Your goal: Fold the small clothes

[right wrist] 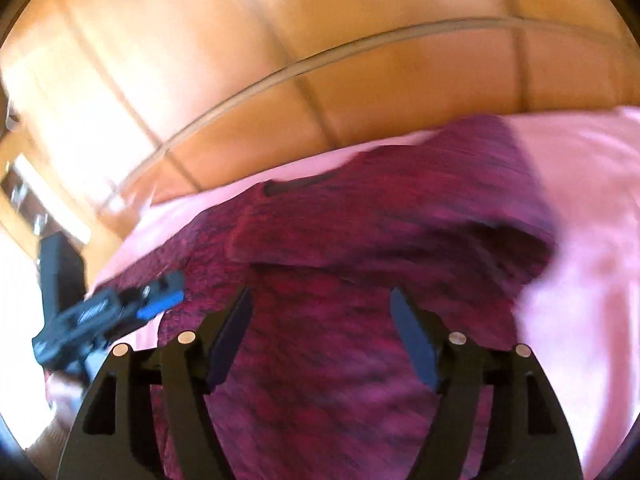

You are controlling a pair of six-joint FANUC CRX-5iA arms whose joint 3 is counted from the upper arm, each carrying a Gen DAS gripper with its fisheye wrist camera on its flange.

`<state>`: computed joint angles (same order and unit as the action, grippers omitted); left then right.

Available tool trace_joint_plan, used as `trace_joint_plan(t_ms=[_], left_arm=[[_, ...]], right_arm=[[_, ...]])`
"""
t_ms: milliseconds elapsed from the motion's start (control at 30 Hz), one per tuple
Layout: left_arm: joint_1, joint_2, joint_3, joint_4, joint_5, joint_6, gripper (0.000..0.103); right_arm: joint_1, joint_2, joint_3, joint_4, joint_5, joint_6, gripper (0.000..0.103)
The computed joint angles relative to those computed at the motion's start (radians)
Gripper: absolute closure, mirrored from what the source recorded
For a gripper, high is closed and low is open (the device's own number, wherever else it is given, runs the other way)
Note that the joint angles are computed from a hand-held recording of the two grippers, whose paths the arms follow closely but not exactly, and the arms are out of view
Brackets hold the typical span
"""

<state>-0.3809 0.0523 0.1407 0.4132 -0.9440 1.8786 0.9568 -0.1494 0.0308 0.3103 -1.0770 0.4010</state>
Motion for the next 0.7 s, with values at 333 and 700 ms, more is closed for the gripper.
trace_joint_plan(t_ms=[333, 700], left_arm=[[-0.023, 0.238, 0.267, -0.073, -0.145, 0.167, 0.088], [0.004, 0.113, 0.233, -0.253, -0.099, 0.192, 0.093]], right_arm=[[-0.058, -0.236, -0.237, 0.113, -0.054, -0.337, 0.048], [-0.131, -0.089, -0.128, 0.028, 0.084, -0.213, 0.055]])
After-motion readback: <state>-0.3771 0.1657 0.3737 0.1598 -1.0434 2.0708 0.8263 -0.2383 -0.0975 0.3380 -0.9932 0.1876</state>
